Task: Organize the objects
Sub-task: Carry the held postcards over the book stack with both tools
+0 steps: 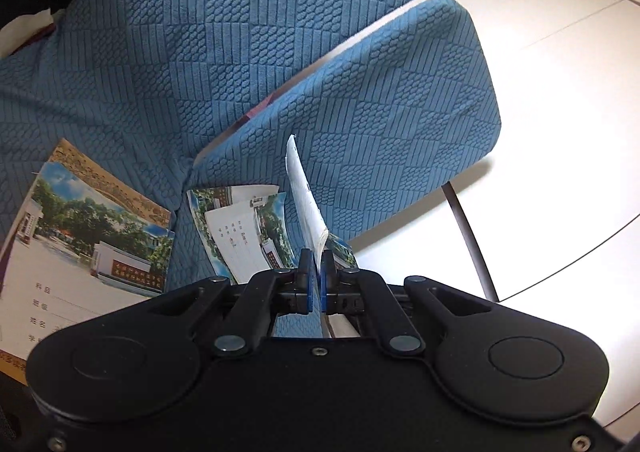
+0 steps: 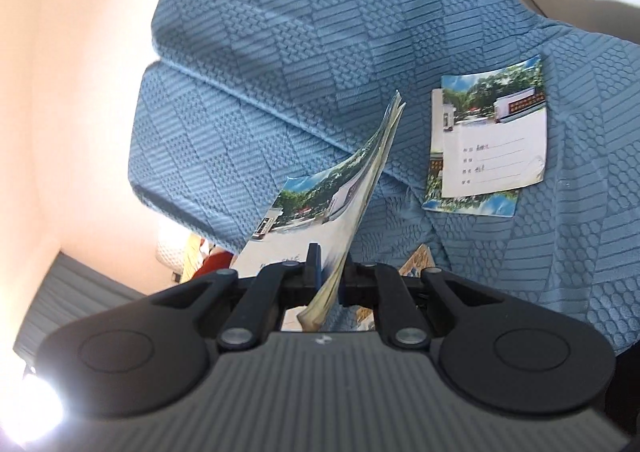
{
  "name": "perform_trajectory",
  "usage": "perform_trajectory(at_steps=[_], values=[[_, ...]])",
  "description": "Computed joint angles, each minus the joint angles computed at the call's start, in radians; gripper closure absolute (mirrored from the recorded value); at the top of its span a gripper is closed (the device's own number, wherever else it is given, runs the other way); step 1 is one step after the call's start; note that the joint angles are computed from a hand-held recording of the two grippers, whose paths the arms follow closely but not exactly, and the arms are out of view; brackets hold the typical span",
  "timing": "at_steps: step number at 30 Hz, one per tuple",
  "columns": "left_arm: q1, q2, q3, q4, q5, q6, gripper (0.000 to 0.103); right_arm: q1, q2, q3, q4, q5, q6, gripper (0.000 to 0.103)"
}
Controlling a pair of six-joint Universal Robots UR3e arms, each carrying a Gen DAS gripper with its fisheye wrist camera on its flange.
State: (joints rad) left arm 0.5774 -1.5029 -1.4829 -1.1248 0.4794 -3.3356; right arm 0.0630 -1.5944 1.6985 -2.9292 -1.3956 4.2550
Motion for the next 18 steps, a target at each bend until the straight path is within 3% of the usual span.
perform_trajectory(at_steps=[9,18], values=[[0.101,0.013,0.069,-0.183,-0.035,0.149,0.1,0.07,0.124,-0.19,0.073,-0.021,-0.033,0.092],[0.175,0.071,-0.073,-0.178,-0.027,0.224,0.1,0.143,0.235,-0.269,0.087,-0.061,-0.051,0.092]])
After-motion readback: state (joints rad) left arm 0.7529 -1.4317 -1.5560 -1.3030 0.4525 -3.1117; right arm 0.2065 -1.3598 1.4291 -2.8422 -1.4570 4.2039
